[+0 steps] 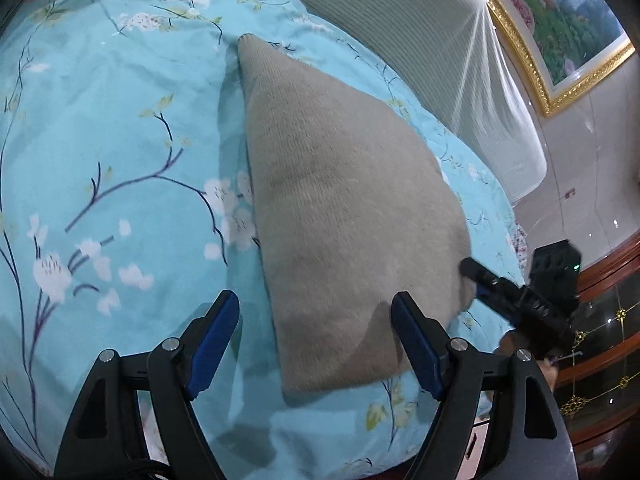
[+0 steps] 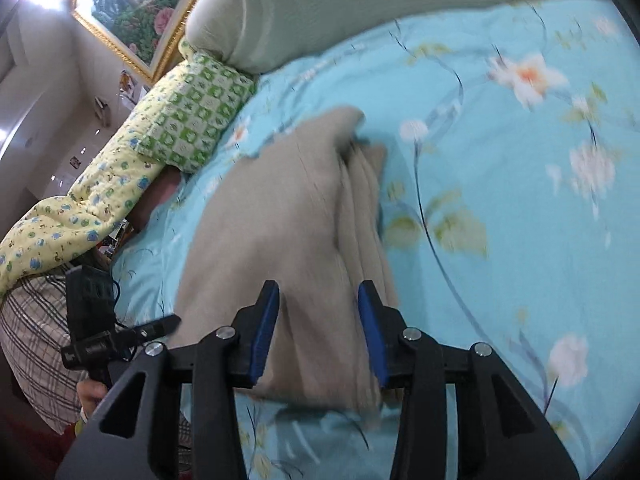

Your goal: Fold small clothes

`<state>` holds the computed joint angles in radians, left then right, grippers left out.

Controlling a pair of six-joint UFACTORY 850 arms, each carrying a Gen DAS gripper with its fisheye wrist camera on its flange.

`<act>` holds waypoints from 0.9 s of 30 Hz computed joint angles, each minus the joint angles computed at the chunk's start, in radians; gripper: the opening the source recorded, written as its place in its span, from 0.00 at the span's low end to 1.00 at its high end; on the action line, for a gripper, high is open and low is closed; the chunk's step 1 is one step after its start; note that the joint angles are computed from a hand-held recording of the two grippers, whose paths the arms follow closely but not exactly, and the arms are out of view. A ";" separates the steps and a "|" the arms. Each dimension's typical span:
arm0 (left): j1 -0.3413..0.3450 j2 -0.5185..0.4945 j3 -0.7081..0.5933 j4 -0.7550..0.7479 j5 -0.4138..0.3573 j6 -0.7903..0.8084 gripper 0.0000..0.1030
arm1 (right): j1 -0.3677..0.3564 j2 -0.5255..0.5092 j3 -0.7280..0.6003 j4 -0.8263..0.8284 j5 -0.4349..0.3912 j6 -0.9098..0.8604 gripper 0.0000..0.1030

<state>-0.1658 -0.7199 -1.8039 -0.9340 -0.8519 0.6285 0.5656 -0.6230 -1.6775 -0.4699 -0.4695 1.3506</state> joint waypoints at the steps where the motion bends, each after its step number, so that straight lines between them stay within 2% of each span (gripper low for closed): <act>1: -0.004 0.005 0.007 0.012 0.009 0.004 0.77 | 0.001 0.005 0.014 -0.003 0.015 0.005 0.37; 2: -0.013 0.006 0.006 0.046 0.026 -0.002 0.77 | 0.001 0.005 0.014 0.015 0.018 -0.014 0.16; 3: -0.021 -0.002 -0.007 0.091 0.035 -0.025 0.77 | -0.001 0.006 0.013 0.040 0.024 -0.037 0.09; 4: -0.031 -0.013 -0.021 0.156 0.042 -0.065 0.76 | -0.001 0.009 0.010 0.042 0.023 -0.044 0.09; 6: -0.035 -0.024 -0.031 0.182 0.038 -0.078 0.76 | 0.007 0.011 -0.016 -0.010 -0.001 -0.036 0.09; 8: -0.036 -0.026 -0.034 0.194 0.040 -0.080 0.76 | 0.015 -0.005 -0.062 0.000 -0.083 -0.106 0.09; 9: -0.039 -0.023 -0.033 0.206 0.043 -0.082 0.76 | 0.020 -0.022 -0.087 0.004 -0.158 -0.149 0.09; 13: -0.056 -0.011 -0.007 0.233 0.091 -0.055 0.77 | 0.017 -0.052 -0.064 0.080 -0.244 -0.232 0.08; 15: -0.064 -0.001 0.008 0.248 0.113 -0.055 0.77 | 0.019 -0.030 -0.008 0.022 -0.193 -0.158 0.08; 17: -0.062 0.015 0.020 0.236 0.121 -0.049 0.75 | 0.014 -0.016 0.003 0.050 -0.173 -0.145 0.09; 19: -0.051 0.041 0.045 0.193 0.128 -0.009 0.72 | 0.020 -0.012 -0.009 0.052 -0.191 -0.146 0.16; 21: -0.038 0.081 0.074 0.103 0.147 0.090 0.72 | 0.028 0.017 0.001 0.010 -0.183 -0.086 0.30; 22: -0.032 0.087 0.067 0.063 0.139 0.128 0.72 | 0.034 0.029 0.008 -0.029 -0.177 -0.042 0.30; 25: -0.022 0.039 -0.048 -0.045 0.074 0.198 0.74 | 0.025 0.055 -0.001 -0.164 -0.076 0.086 0.30; 27: -0.030 -0.041 -0.189 -0.045 0.045 0.150 0.74 | 0.006 -0.006 -0.110 -0.112 -0.067 -0.002 0.32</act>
